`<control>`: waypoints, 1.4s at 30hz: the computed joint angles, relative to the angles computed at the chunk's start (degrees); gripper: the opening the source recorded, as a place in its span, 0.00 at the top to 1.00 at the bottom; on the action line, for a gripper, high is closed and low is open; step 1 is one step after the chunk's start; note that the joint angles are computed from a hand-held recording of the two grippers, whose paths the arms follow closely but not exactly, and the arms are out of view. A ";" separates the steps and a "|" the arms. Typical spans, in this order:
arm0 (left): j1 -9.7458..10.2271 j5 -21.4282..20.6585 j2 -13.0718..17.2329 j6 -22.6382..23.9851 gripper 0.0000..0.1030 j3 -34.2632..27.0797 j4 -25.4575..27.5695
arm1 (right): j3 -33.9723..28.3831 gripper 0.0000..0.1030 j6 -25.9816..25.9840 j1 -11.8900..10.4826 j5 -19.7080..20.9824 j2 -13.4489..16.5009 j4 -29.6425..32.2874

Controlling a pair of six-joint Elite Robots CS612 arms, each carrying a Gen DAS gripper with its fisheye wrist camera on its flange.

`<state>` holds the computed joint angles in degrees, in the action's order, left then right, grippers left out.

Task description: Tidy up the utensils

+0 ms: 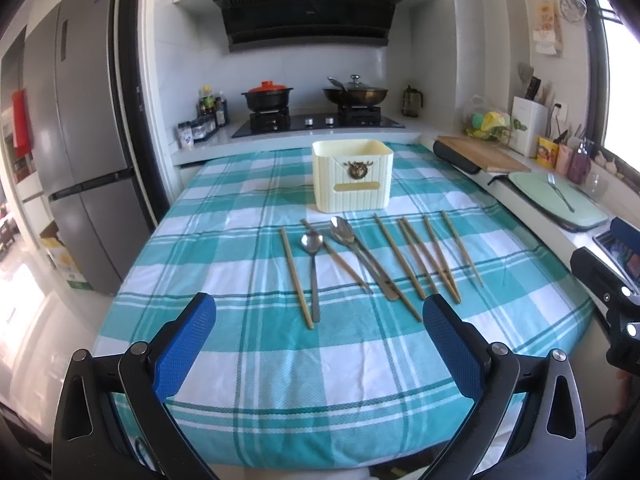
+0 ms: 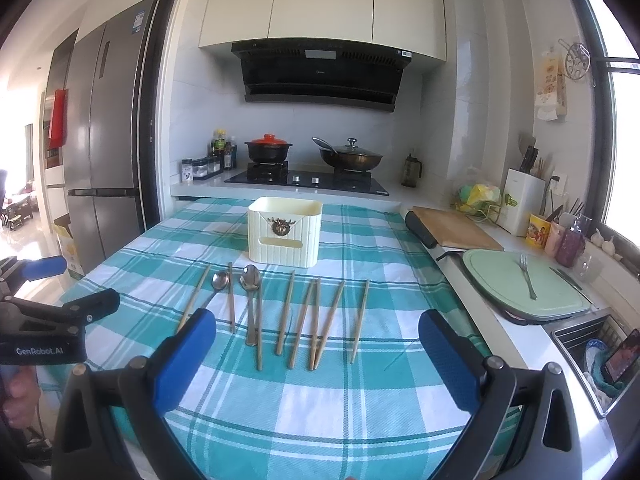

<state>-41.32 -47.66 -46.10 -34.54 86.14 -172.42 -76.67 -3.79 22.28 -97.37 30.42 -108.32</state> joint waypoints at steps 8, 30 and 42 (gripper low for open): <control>0.23 -1.11 -0.29 -0.29 0.00 -0.18 0.81 | 0.00 0.00 -1.66 0.01 -0.97 0.52 -3.35; 0.20 -0.56 -0.10 1.28 0.00 -1.02 1.28 | 0.15 0.00 1.38 -1.18 6.40 -0.55 5.00; 0.81 -2.74 -0.09 0.74 0.00 -1.14 1.17 | 1.42 0.00 1.91 -0.96 4.87 -1.33 5.81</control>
